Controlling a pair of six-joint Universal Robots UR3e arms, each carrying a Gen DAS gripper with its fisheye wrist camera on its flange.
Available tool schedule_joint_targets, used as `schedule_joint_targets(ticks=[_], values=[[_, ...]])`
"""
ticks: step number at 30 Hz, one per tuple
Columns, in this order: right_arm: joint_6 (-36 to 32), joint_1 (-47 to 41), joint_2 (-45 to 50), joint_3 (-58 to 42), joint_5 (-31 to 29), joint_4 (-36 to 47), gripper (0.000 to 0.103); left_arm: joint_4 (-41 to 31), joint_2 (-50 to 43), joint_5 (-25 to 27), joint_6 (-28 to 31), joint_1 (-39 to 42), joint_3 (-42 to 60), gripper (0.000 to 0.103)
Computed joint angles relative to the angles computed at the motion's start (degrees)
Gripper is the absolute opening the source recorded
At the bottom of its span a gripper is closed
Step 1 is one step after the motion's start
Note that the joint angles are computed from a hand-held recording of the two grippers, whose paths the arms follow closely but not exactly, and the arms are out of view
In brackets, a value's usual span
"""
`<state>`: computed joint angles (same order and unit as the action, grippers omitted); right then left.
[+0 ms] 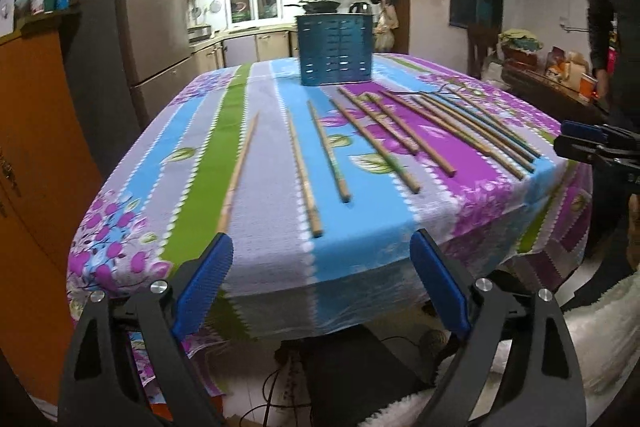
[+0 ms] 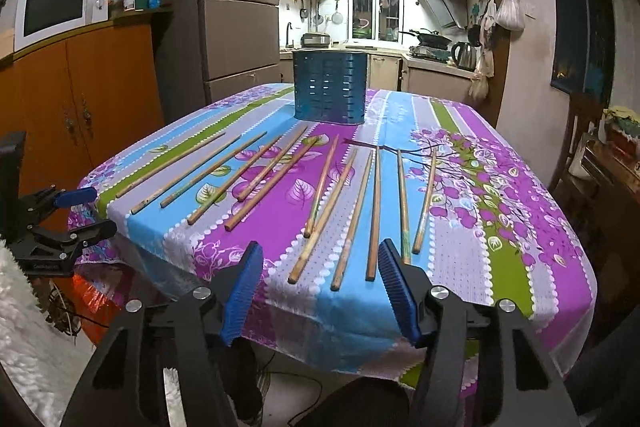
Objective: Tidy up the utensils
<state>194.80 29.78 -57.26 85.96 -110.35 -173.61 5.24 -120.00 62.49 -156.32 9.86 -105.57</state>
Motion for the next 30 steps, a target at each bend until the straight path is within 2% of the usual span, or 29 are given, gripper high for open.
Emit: schedule_joint_targets(ticks=[18,22,27,30], values=[[-1.91,-0.64,0.54,0.54,2.69,-1.87,0.06,1.1,-0.75,-0.26,1.67,-3.8,1.07,0.085],[-3.96,0.02,3.2,-3.78,3.18,0.65,0.046,1.52,-1.5,-0.9,2.59,-5.19,2.51,0.085],[-3.24,0.93,6.97,-10.6,0.87,7.76,0.027,0.07,-3.4,0.72,2.57,-7.62,6.2,0.074],[-2.16,1.15,8.54,-13.35,-0.28,11.19,0.023,-1.52,-3.94,0.4,2.8,-7.83,7.13,0.073]])
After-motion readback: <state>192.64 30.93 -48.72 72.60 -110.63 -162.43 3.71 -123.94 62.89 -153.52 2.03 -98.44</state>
